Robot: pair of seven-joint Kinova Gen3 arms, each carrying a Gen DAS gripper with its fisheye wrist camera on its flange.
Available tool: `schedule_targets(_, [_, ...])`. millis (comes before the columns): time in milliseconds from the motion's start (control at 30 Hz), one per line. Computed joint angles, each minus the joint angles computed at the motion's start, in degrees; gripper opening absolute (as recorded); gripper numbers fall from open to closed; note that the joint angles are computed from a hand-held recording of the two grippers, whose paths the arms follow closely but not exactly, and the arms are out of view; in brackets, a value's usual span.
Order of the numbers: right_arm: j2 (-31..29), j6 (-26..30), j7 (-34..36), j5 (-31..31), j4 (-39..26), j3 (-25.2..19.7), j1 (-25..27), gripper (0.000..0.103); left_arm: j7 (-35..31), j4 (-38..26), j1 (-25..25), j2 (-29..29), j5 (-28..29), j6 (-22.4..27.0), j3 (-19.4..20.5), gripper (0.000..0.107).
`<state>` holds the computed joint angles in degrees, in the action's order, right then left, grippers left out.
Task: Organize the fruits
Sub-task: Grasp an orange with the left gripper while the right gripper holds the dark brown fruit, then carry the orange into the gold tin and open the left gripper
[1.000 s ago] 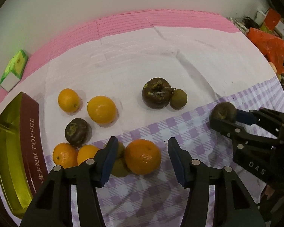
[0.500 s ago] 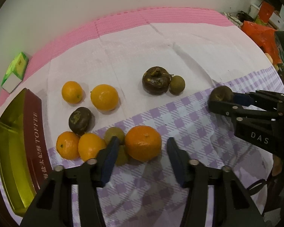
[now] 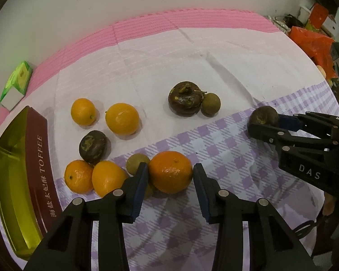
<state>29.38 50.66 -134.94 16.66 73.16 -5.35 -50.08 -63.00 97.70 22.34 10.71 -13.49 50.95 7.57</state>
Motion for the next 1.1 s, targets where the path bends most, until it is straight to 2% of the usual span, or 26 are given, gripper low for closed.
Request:
schedule_targets(333, [-0.04,0.01,0.0,0.06,0.02,0.04,-0.06,0.034,1.08,-0.25,0.19,-0.57,0.21,0.27,0.11,0.041])
schedule_targets(633, [0.24,0.29,-0.21,0.64,-0.45,0.25,-0.51,0.034,2.07,-0.35,-2.02,-6.12,-0.93,0.75,-0.18,0.041])
schedule_targets(900, [0.71,0.8,-0.74,1.59,-1.03,0.57,-1.34,0.034,5.45,2.55,-8.49,-11.23,-4.95,2.52,-1.59,0.041])
schedule_targets(1100, [1.12,1.41,-1.55,2.56,-1.48,0.92,-2.19,0.034,6.21,7.51,-14.53,-14.18,-6.46,3.0,-3.09,0.041])
